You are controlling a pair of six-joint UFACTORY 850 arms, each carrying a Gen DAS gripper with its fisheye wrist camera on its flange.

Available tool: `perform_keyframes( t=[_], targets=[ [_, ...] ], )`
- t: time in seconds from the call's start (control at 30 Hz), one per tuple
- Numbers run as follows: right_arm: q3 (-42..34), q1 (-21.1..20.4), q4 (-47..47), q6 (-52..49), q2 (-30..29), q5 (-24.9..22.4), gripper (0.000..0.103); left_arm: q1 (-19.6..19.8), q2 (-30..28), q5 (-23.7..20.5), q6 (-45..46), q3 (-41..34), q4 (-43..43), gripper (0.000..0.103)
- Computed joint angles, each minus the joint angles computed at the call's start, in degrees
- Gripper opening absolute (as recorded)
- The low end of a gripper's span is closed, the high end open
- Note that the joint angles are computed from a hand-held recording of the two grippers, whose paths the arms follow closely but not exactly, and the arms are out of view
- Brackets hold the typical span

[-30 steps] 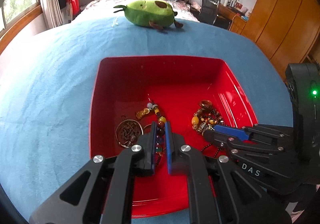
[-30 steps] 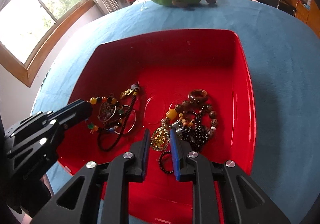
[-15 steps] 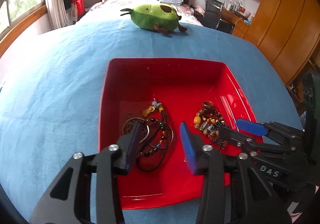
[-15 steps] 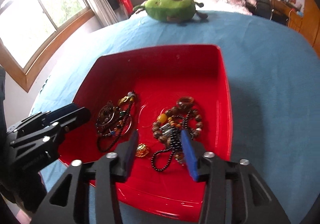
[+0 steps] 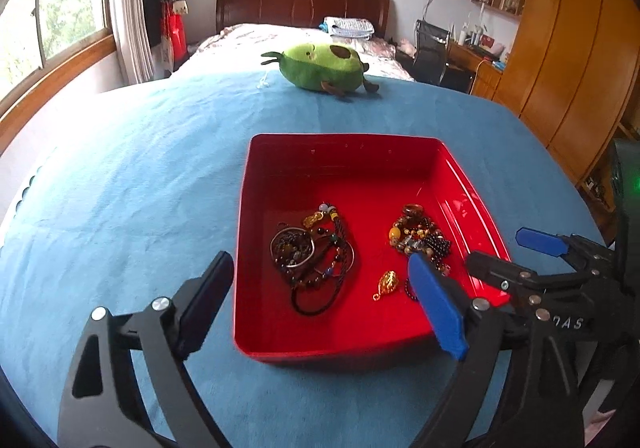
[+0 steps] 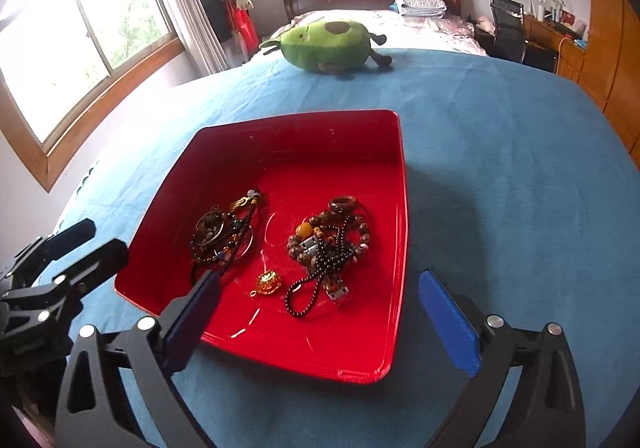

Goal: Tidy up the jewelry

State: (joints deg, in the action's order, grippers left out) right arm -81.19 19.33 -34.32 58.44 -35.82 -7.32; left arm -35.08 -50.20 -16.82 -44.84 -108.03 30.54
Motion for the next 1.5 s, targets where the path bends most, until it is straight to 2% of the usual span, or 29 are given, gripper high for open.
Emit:
perform_keyframes(
  t=[0.1, 0.2, 0.5, 0.93, 1.17, 1.33, 1.5],
  targets=[
    [1.9, 0.5, -10.6, 10.8, 1.5, 0.2, 0.099, -0.5, 2.2, 1.2, -7.0, 3.5, 7.8, 0.092],
    [3.1, 1.6, -20.9, 21.0, 2.6, -1.8, 0.099, -0.9, 3.8, 1.9, -13.0, 6.1, 14.0, 0.096],
    [6.5, 3.6, -31.7, 33.3, 5.6, -5.1, 0.099, -1.8, 7.9, 1.8, -30.7, 12.9, 32.1, 0.1],
    [11.8, 4.0, -45.6, 49.3, 8.6, -4.0, 0.099, -1.0, 11.4, 2.7, -42.6, 19.5, 40.9, 0.1],
    [13.2, 4.3, -53.9, 57.9, 9.5, -2.9, 0.099, -0.4, 10.8, 2.1, -40.0, 19.5, 37.9, 0.1],
    [13.1, 4.7, -53.9, 57.2, 9.5, -2.9, 0.099, -0.4, 10.1, 1.7, -36.5, 18.8, 34.4, 0.1],
    [13.2, 4.8, -53.6, 56.8, 9.5, -2.9, 0.099, -0.4, 10.2, 1.8, -36.6, 19.1, 34.7, 0.1]
  ],
)
